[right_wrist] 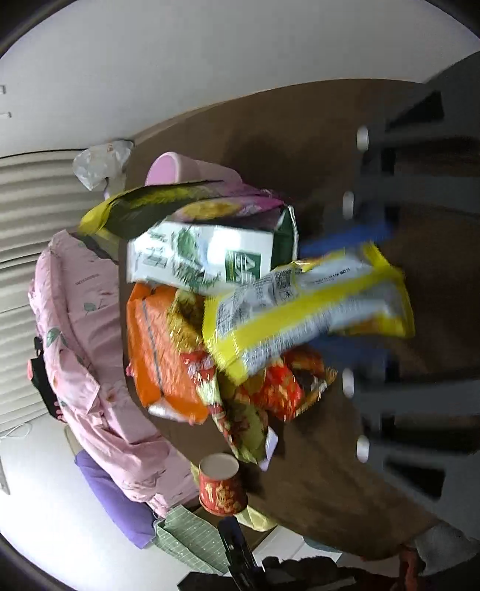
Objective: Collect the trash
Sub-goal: 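Grasp the yellow snack wrapper with the right tool while the left tool grasps the red cup, then carry the yellow wrapper and red cup into the trash bin and release both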
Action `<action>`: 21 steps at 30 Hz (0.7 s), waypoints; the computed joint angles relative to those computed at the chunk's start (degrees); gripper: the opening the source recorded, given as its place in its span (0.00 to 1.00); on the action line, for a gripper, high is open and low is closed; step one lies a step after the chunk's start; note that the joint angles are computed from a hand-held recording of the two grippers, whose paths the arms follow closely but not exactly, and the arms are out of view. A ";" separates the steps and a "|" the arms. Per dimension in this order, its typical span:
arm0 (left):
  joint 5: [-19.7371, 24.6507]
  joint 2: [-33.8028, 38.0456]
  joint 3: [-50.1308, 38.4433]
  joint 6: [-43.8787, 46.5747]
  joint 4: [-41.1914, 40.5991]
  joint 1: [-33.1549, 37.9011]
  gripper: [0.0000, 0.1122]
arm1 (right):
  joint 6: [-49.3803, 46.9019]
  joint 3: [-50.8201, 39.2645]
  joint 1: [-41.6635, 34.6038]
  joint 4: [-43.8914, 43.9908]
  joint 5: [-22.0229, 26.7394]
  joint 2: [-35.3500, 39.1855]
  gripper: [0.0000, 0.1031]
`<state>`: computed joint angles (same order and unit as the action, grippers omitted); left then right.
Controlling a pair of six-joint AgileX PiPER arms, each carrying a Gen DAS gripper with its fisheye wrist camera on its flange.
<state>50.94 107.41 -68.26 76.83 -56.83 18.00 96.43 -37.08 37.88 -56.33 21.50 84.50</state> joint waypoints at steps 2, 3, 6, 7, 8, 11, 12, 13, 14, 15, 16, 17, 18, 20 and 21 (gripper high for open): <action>0.17 0.08 -0.47 -0.58 -0.07 0.11 0.60 | 0.40 -1.57 3.03 1.09 3.14 -0.20 0.23; 0.22 0.04 -0.54 -0.73 -0.25 0.16 0.60 | 0.00 -2.95 4.93 1.88 5.57 0.02 0.21; -0.44 -0.57 -0.37 -1.19 -1.10 0.01 0.60 | -0.90 -6.63 9.21 2.74 11.58 0.60 0.21; -0.39 -0.62 -0.66 -1.58 -1.03 -0.27 0.60 | -0.96 -7.55 9.94 2.58 12.59 0.69 0.21; -0.35 -0.54 -0.95 -1.79 -0.92 -0.51 0.60 | -1.20 -8.52 10.51 2.52 13.22 0.72 0.21; -0.45 0.49 -2.64 -3.66 -0.58 -1.45 0.56 | -1.89 -11.17 10.60 1.75 13.48 1.44 0.21; 0.27 1.53 -4.15 -5.77 0.35 -1.85 0.52 | -2.00 -12.01 10.61 1.43 13.44 1.89 0.21; 1.34 2.57 -5.48 -7.49 1.05 -2.05 0.49 | -2.12 -12.63 10.70 1.35 13.64 2.30 0.21; 2.63 3.77 -6.93 -9.12 1.76 -2.34 0.48 | -2.38 -13.48 10.82 1.34 14.03 2.89 0.21; 3.70 5.03 -8.44 -10.85 2.99 -2.94 0.46 | -2.53 -14.25 10.97 1.40 14.41 3.48 0.21; 3.79 5.60 -9.11 -11.86 3.85 -3.56 0.35 | -2.79 -15.04 11.06 1.72 14.82 4.05 0.21; 3.56 5.65 -9.06 -12.02 4.10 -3.93 0.21 | -2.86 -15.53 11.22 1.87 15.32 4.40 0.21; 3.75 5.44 -8.77 -11.56 4.11 -4.18 0.17 | -3.20 -16.33 11.49 2.22 16.20 4.81 0.21; 4.39 3.82 -7.29 -9.20 2.59 -3.63 0.09 | -3.48 -17.62 12.16 2.14 17.33 5.00 0.21; 4.36 2.99 -6.49 -8.11 1.92 -3.33 0.07 | -3.52 -18.23 12.54 1.99 17.77 5.13 0.21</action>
<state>55.30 110.40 -74.76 68.72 -54.91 14.67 92.91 -55.31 50.42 -54.34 39.27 89.63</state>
